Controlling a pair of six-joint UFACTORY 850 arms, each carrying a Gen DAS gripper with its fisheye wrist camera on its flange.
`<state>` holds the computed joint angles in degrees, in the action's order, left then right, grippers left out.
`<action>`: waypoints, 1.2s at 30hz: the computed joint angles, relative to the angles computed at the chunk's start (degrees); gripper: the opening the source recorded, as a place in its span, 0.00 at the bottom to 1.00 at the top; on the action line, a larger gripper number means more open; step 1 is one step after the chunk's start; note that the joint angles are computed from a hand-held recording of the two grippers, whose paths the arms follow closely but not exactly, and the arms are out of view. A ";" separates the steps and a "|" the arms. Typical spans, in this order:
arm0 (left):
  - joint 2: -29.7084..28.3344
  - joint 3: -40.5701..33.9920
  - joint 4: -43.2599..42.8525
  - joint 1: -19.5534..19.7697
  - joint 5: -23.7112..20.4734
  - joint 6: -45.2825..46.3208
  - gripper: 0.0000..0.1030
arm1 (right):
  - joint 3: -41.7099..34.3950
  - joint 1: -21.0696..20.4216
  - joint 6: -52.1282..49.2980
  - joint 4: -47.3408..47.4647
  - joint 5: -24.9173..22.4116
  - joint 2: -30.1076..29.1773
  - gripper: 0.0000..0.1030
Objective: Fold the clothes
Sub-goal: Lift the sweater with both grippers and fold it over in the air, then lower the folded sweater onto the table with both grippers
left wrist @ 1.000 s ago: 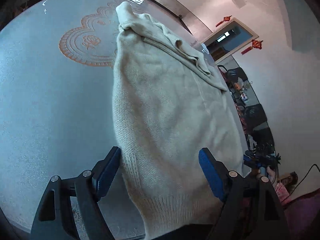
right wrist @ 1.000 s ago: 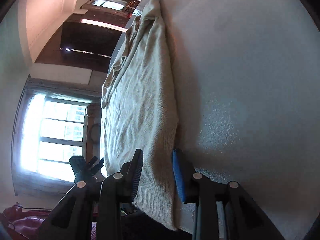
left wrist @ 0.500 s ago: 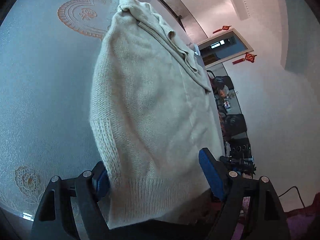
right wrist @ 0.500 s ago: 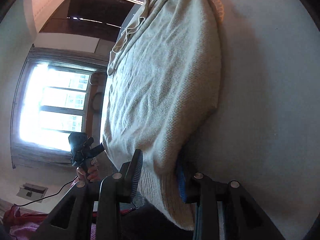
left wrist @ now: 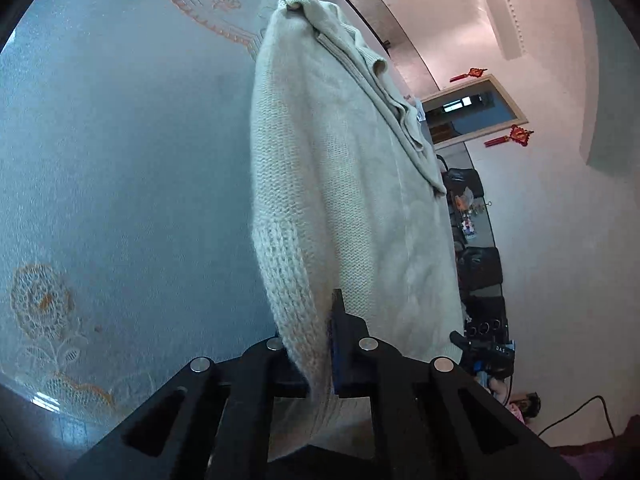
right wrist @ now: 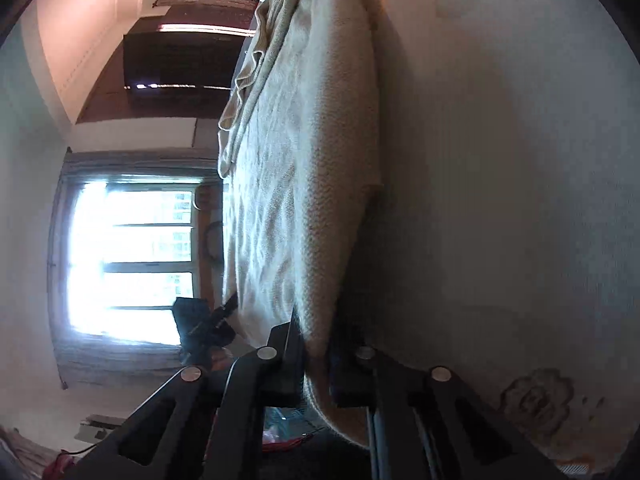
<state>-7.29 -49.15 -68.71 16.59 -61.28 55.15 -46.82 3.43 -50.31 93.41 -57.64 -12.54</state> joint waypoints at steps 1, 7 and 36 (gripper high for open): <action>0.34 0.57 0.12 -0.03 -1.13 0.40 0.06 | 0.81 -0.04 -0.21 0.42 -0.46 0.47 0.07; 2.00 4.43 -4.80 1.96 -11.17 0.38 0.06 | 4.26 -0.65 1.67 -0.96 -3.31 2.95 0.07; -39.90 -54.60 -10.91 -6.00 -0.16 -33.75 0.37 | -38.49 -5.20 19.75 13.97 14.63 -24.77 0.30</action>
